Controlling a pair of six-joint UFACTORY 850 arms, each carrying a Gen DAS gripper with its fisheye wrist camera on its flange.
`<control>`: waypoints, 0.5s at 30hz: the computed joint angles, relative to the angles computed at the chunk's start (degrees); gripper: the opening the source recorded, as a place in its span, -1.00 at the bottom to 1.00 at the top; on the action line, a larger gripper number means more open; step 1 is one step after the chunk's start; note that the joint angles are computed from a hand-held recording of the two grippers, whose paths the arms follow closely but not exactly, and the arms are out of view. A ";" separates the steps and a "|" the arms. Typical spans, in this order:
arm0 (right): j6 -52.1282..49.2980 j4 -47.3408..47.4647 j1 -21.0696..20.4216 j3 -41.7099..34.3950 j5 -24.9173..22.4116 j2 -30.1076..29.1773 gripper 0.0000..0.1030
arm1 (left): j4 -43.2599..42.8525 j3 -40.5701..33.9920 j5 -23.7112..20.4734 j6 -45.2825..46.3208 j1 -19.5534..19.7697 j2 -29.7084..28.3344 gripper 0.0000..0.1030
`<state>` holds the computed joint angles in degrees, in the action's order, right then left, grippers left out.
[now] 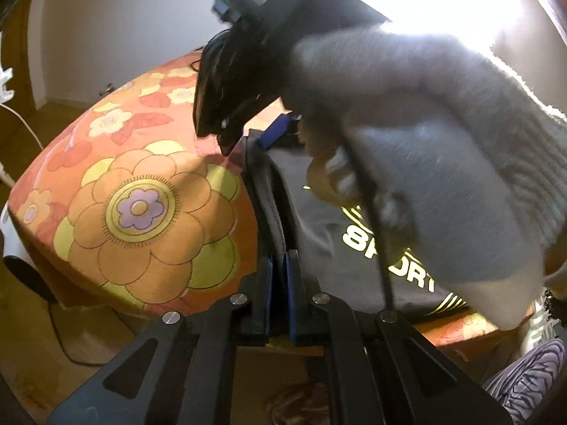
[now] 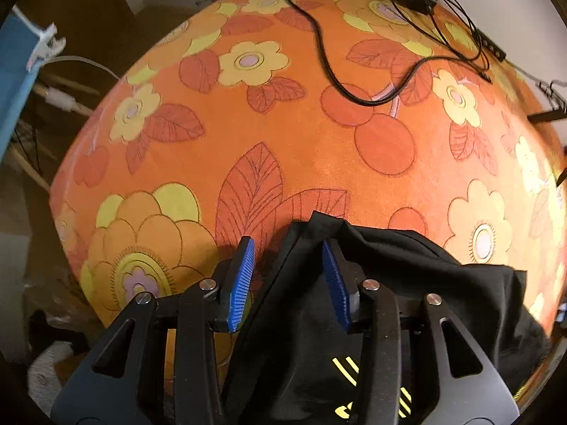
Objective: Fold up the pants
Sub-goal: 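Hold the shorts edge closed in the right gripper and lift it slightly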
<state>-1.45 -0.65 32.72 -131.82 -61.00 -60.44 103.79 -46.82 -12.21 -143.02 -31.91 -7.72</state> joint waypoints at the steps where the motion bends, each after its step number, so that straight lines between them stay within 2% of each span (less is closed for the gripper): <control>1: 0.33 -1.97 0.45 1.09 0.85 0.58 -0.27 | 0.63 0.06 0.08 -0.52 0.10 0.10 -0.90; 4: 1.56 -4.96 0.76 4.64 3.85 2.52 -0.60 | 3.11 0.18 0.28 -3.25 0.22 0.29 -0.90; 5: 1.89 -5.20 0.47 5.41 4.51 2.99 -0.82 | 3.85 0.23 0.29 -4.03 0.23 0.41 -0.90; 9: -0.62 3.41 -2.18 6.35 4.44 3.92 -0.88 | 8.81 0.24 0.74 -8.75 0.44 0.57 -0.90; 15: -4.42 12.04 -5.26 13.45 8.24 9.13 -0.89 | 17.74 0.28 1.25 -17.15 0.32 0.93 -0.90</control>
